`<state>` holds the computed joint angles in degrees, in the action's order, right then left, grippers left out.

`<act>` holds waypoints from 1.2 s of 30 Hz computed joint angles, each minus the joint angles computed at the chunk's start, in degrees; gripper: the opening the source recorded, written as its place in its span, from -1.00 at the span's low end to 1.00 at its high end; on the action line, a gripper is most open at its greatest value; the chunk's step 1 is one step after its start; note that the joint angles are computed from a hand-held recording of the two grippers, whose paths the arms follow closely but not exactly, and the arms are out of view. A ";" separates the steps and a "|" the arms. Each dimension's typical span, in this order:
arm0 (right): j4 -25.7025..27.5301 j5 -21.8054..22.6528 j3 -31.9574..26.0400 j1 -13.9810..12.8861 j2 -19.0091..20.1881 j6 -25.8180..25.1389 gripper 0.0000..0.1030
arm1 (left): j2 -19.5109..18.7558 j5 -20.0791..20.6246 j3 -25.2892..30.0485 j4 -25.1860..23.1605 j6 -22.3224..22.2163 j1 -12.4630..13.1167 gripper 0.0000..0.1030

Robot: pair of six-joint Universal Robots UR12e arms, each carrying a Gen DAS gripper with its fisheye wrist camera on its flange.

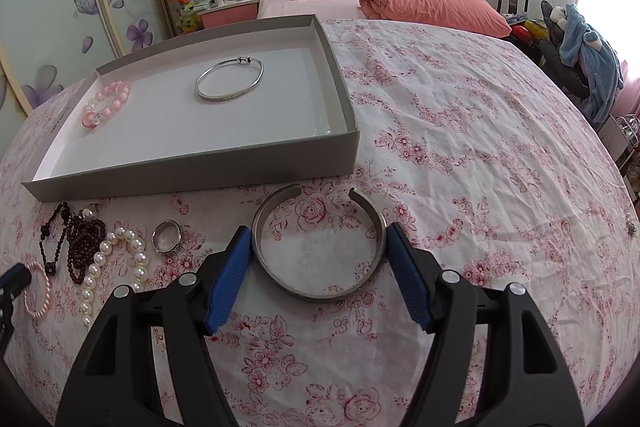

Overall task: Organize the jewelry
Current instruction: 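Grip the wide silver cuff with the right tool while the left tool lifts the pearl bracelet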

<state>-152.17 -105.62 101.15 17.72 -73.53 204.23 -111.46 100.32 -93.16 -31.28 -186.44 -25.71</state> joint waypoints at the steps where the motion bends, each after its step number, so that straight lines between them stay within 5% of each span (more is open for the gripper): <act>1: 0.02 0.00 -0.04 -0.01 0.02 -0.01 0.33 | -0.10 0.06 0.13 -0.04 -0.16 0.06 -0.77; 36: -0.04 0.12 0.93 0.43 -0.83 -1.06 0.33 | -1.04 1.01 1.11 0.44 -1.73 0.30 -0.86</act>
